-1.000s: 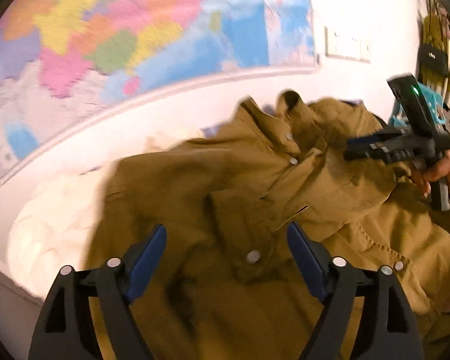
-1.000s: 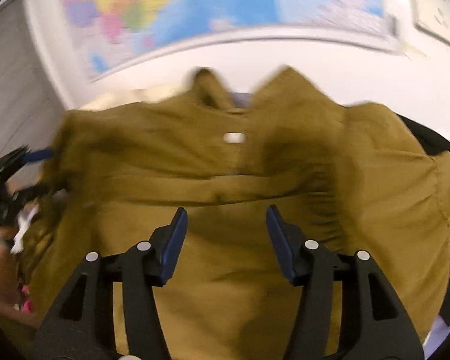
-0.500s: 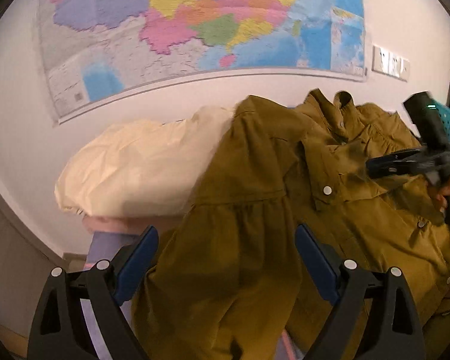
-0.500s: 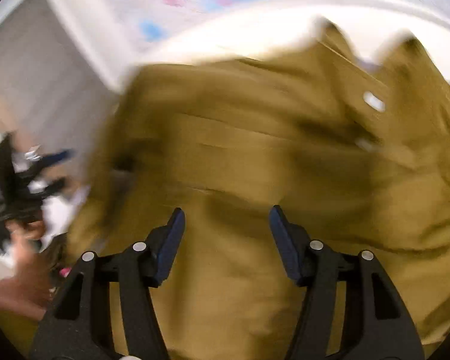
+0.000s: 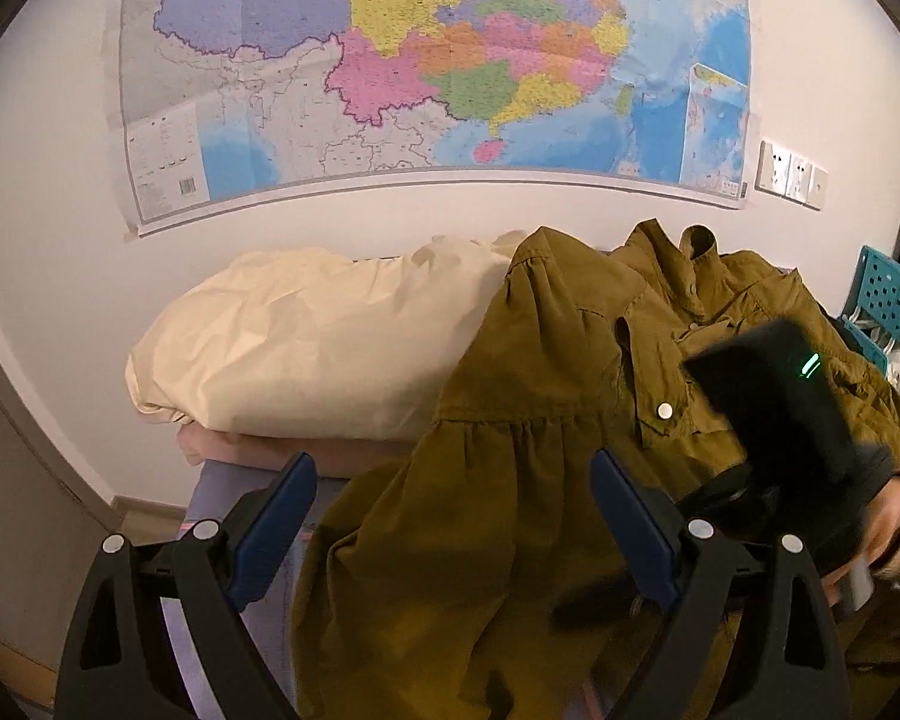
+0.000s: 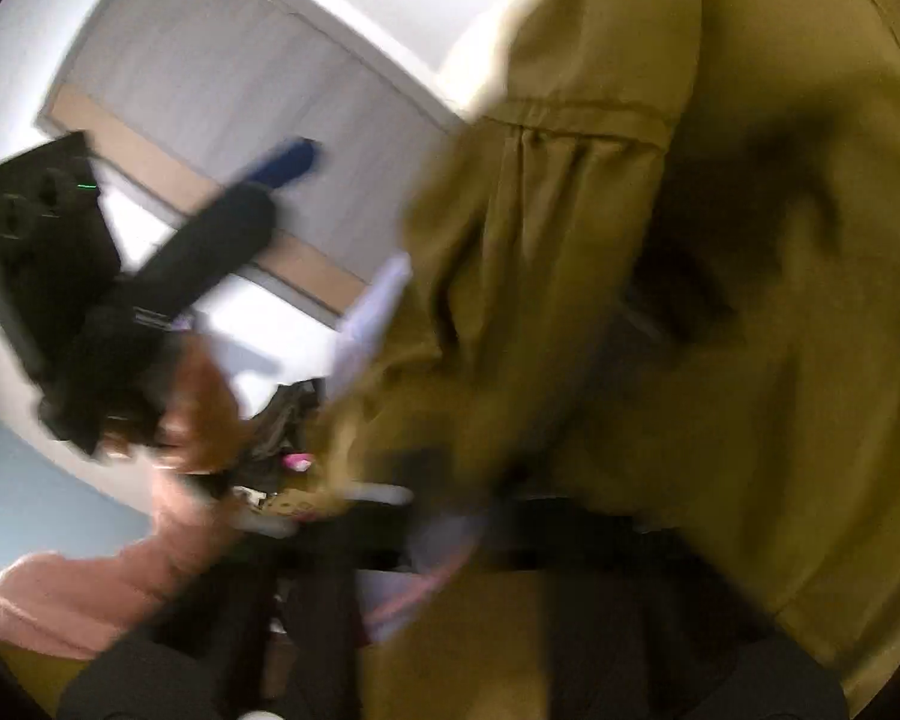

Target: Fold large clothes

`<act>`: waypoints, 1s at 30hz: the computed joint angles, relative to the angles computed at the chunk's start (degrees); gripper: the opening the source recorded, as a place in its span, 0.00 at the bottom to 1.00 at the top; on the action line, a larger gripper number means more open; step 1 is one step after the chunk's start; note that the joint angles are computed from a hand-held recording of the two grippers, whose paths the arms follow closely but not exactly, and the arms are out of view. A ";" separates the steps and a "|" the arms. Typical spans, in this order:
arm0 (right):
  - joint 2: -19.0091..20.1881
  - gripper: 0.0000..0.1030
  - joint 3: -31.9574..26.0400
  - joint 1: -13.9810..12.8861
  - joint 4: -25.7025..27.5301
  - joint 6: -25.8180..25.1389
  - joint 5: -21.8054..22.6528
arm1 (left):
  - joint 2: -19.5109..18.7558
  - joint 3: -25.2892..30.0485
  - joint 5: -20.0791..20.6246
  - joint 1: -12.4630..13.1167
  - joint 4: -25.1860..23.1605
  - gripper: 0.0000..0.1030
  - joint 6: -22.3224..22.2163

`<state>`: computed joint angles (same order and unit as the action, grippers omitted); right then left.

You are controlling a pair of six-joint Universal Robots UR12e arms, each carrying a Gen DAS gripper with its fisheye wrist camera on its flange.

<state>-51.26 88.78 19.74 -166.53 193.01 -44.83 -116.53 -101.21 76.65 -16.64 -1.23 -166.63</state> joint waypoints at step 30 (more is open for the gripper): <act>-27.82 0.78 31.57 -13.34 -10.77 5.42 -35.84 | -10.82 18.15 -1.36 -9.36 -16.18 0.86 8.84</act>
